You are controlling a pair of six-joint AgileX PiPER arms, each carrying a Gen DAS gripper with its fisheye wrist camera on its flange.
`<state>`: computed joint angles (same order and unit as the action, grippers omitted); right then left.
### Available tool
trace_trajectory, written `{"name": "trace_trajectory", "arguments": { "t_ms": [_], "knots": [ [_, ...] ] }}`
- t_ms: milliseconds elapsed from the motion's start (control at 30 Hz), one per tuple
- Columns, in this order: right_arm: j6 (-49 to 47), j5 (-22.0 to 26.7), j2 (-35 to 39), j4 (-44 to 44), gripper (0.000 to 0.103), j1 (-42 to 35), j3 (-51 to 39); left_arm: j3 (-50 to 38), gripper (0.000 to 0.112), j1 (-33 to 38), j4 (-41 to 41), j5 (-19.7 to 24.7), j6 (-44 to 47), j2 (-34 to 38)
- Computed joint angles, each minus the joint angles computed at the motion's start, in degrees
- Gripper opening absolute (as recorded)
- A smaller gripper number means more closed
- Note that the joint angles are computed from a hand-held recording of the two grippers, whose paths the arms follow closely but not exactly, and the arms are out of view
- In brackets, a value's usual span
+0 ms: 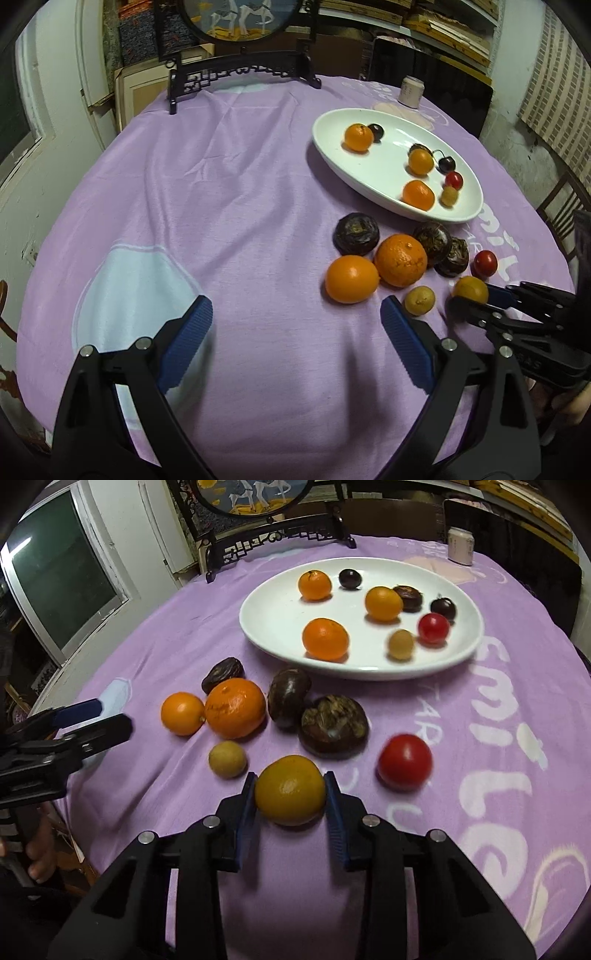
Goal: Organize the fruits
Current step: 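Grasp an orange with the left tool while the right tool grasps a yellow tomato, then carry the orange and yellow tomato to the plate and release both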
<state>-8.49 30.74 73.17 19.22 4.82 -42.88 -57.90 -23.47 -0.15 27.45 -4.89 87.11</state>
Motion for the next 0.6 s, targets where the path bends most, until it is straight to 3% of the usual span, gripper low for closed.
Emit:
{"name": "trace_trajectory", "arguments": {
  "t_ms": [133, 367, 467, 500, 600],
  "knots": [
    [0.20, 1.88, -4.44, -0.88, 0.036, -1.78, 2.37, -1.46, 0.093, -2.52, 3.95, -0.19, -3.98, 2.66],
    [-7.04, 4.37, -8.02, 5.28, 0.036, -8.71, 5.26, -5.32, 0.085, -6.06, 8.53, -0.20, -8.28, 8.15],
    [-8.91, 5.04, -8.50, 6.75, 0.036, -10.20, 5.43, -7.80, 0.062, -5.77, 4.73, 0.83, -4.88, 10.95],
    [-9.75, 5.25, -8.52, 7.39, 0.036, -10.67, 5.41, -8.09, 0.044, -5.56, 3.34, 0.81, -3.64, 11.37],
    [-10.37, 5.55, -9.03, 8.05, 0.036, -11.14, 5.58, -7.98, 0.044, -5.57, 2.48, 0.40, -2.95, 11.69]
  ]
}}
